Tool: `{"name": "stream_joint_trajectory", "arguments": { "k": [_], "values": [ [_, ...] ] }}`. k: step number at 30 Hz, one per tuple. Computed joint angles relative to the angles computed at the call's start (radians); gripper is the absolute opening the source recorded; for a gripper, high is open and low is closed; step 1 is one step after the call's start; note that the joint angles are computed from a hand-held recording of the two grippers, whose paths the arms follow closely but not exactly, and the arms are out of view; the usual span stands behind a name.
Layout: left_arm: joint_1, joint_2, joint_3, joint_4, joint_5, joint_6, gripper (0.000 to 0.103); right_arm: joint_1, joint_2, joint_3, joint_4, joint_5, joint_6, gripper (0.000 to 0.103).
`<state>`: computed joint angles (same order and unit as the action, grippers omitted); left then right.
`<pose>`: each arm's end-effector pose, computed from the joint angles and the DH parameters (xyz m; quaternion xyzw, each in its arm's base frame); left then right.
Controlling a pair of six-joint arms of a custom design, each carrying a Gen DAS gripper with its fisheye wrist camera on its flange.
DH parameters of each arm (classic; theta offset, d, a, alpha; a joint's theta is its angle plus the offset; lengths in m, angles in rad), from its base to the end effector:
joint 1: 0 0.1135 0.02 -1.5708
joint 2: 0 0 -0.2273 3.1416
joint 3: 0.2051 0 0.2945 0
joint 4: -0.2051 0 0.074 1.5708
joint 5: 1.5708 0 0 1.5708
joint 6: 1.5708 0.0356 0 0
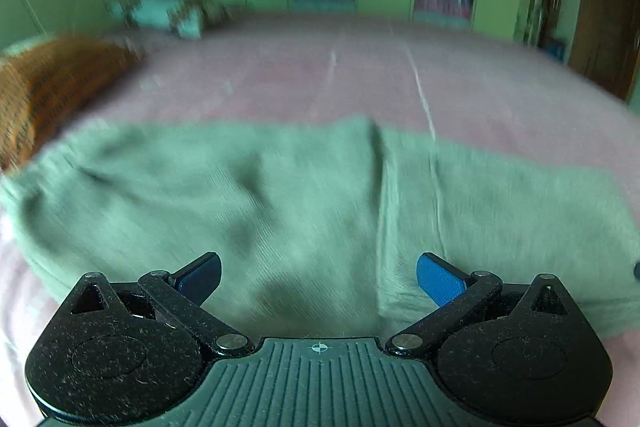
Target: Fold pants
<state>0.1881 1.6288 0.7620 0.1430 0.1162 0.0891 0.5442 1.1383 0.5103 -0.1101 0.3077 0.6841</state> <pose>0.3421 0.0609 0.0870 -0.0212 0.9102 0.0042 0.4136 0.2393 0.1322 0.1264 0.1250 0.8972 0.1158 0.4074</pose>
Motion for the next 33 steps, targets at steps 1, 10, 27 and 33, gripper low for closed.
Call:
{"name": "stream_joint_trajectory", "arguments": {
  "k": [1,10,27,33],
  "values": [
    [0.000,0.019,0.011,-0.002,0.010,-0.024,0.103,0.032,0.022,0.001,0.013,0.028,-0.013,0.010],
    [-0.027,0.131,0.207,-0.033,-0.016,-0.045,0.103,-0.096,0.181,0.198,0.095,-0.041,-0.183,0.010],
    [0.357,0.029,0.102,-0.074,0.299,0.013,0.103,-0.072,0.171,0.202,0.004,-0.088,-0.175,0.017],
    [0.554,0.243,0.301,-0.170,0.412,-0.044,0.103,0.024,0.134,0.184,-0.043,-0.028,-0.073,0.017]
  ]
}}
